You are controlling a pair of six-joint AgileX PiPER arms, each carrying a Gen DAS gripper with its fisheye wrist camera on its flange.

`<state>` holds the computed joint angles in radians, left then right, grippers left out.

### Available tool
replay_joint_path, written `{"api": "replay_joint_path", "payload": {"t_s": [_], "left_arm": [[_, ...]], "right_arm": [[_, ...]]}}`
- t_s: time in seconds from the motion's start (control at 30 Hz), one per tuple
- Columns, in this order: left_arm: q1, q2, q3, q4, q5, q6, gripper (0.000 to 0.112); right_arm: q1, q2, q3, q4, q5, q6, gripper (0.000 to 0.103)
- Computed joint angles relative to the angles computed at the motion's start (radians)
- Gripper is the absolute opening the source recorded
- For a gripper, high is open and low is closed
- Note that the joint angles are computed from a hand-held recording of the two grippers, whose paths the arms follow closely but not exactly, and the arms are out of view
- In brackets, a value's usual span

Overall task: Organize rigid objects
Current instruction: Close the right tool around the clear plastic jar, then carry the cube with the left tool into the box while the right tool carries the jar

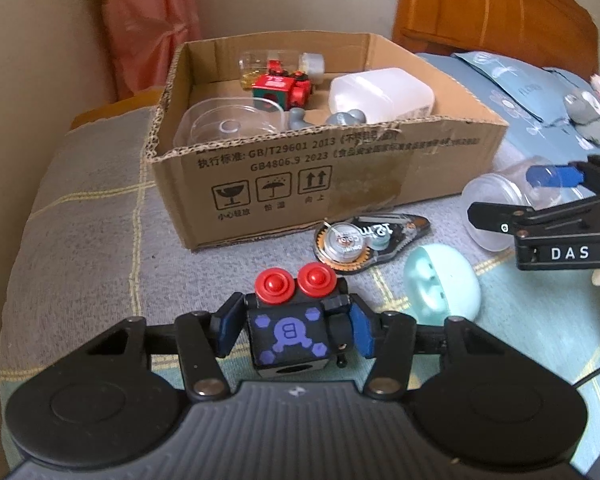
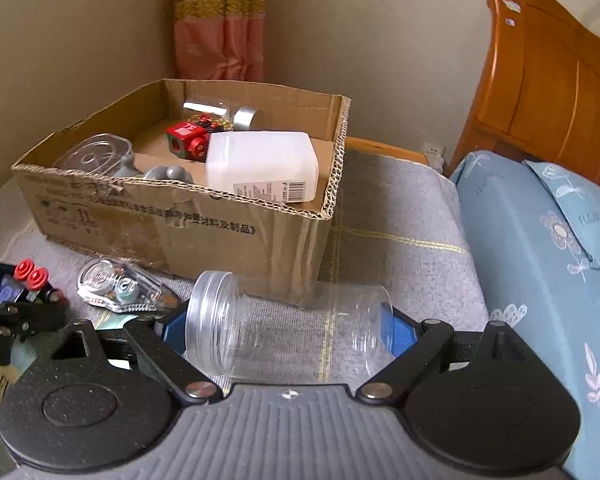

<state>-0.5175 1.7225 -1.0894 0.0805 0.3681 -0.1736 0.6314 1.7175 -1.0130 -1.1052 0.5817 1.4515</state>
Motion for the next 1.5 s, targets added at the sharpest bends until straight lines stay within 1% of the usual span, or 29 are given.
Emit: {"api": "replay_joint_path", "payload": {"t_s": [0.07, 0.17, 0.23, 0.33, 0.43, 0.63, 0.8, 0.9, 1.13, 1.3, 1.5], "left_arm": [[0.010, -0.010, -0.006, -0.053, 0.019, 0.079, 0.054], [0.031, -0.023, -0.022, -0.150, 0.056, 0.201, 0.054], [0.043, -0.031, -0.035, -0.195, 0.082, 0.264, 0.054], [0.054, -0.040, -0.055, -0.218, 0.116, 0.309, 0.054], [0.072, -0.045, -0.089, -0.271, 0.168, 0.370, 0.054], [0.080, -0.060, -0.162, -0.292, 0.245, 0.436, 0.054], [0.083, -0.032, -0.277, -0.293, 0.314, 0.470, 0.054], [0.083, 0.010, -0.377, -0.282, 0.354, 0.470, 0.054], [0.086, 0.176, -0.670, -0.230, 0.469, 0.442, 0.054], [0.092, 0.286, -0.831, -0.208, 0.519, 0.433, 0.054], [0.100, 0.467, -1.097, -0.152, 0.630, 0.374, 0.054]], "right_arm": [[0.002, -0.027, 0.016, 0.016, -0.013, -0.033, 0.094], [-0.010, -0.078, 0.046, 0.052, -0.070, -0.100, 0.094], [-0.026, -0.113, 0.060, 0.131, -0.117, -0.206, 0.094], [-0.033, -0.152, 0.068, 0.229, -0.143, -0.334, 0.094], [-0.039, -0.183, 0.061, 0.326, -0.156, -0.450, 0.094], [-0.045, -0.214, 0.024, 0.453, -0.161, -0.621, 0.094], [-0.050, -0.208, -0.022, 0.511, -0.154, -0.716, 0.094], [-0.048, -0.201, -0.043, 0.512, -0.153, -0.731, 0.094], [-0.057, -0.187, -0.078, 0.532, -0.161, -0.759, 0.094], [-0.068, -0.177, -0.097, 0.542, -0.163, -0.782, 0.094], [-0.079, -0.159, -0.119, 0.548, -0.164, -0.793, 0.094]]}}
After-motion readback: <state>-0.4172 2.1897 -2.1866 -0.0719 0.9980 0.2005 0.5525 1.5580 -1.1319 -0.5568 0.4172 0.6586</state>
